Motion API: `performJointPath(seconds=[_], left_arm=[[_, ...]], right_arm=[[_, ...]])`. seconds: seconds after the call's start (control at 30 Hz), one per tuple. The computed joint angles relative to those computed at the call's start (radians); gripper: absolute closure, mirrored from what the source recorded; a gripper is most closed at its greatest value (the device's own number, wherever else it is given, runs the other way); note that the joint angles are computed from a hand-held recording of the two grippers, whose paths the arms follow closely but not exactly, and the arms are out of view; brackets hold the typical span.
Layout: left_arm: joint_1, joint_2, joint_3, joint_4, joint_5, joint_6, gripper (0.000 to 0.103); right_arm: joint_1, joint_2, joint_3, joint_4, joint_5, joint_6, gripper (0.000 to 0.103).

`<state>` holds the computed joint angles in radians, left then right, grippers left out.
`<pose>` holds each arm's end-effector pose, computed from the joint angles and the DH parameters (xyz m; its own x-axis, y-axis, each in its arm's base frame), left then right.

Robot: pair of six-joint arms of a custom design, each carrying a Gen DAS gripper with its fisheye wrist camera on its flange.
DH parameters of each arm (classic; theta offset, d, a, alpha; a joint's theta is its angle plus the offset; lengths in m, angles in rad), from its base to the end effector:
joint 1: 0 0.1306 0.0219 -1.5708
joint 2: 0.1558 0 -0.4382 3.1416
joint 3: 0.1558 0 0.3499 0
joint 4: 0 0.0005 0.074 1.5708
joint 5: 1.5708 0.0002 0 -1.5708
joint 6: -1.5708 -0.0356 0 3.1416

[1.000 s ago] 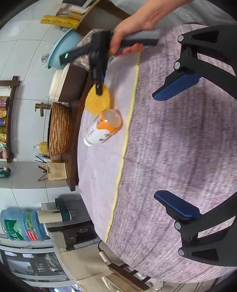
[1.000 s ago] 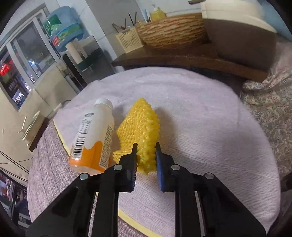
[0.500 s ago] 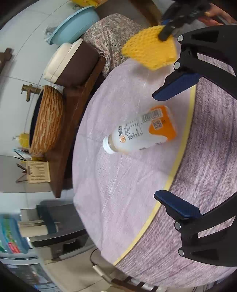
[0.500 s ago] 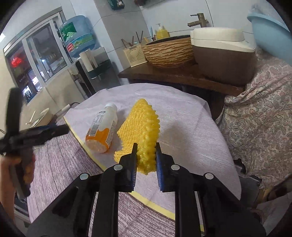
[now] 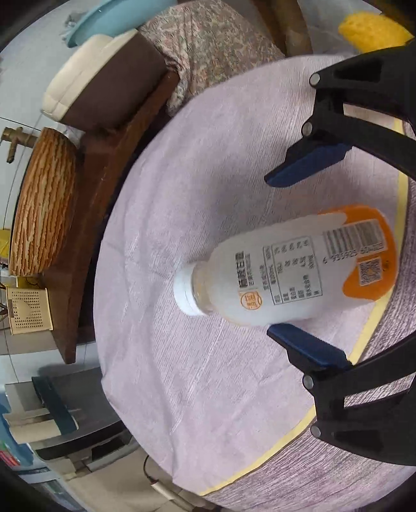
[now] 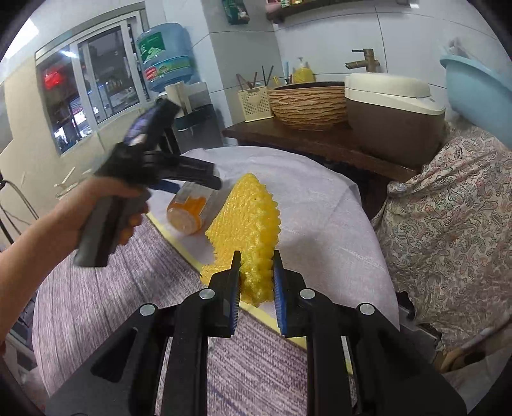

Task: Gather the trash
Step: 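Grasp the yellow foam net with the right tool while the left tool grasps the drink bottle, then carry the foam net and drink bottle over the bin and release both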

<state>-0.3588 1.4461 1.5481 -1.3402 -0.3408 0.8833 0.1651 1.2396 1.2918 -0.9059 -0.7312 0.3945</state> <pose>0.3959 -0.1363 0.5025 -0.7384 -0.5010 -0.4513 -0.5388 0.8409 -0.0518 0.3520 0.0822 0.5045 -0.4730 -0.3688 -0.8002 -0.7983 0.5637 0.2121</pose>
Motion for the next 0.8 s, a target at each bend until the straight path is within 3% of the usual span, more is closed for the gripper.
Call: performJointPath(seconds=[0.1,0.5,0.67,0.8], left_arm=[[0.002,0.013,-0.004,-0.016,-0.019,0.002,0.041],[-0.034,-0.048,-0.075,0.048,-0.007,0.014,0.042],[-0.171,-0.145,-0.128,0.087,-0.102,0.026,0.042],[-0.355,-0.231,-0.162,0.111,-0.206,0.114,0.042]], right_arm=[[-0.021,-0.013,-0.017,-0.013,-0.021,0.032,0.084],[-0.072,-0.055,-0.065,-0.02,-0.066,0.083,0.084],[-0.109,-0.084,-0.09,-0.016,-0.104,0.089,0.084],[-0.158,-0.121,-0.12,-0.028,-0.151,0.1,0.084]])
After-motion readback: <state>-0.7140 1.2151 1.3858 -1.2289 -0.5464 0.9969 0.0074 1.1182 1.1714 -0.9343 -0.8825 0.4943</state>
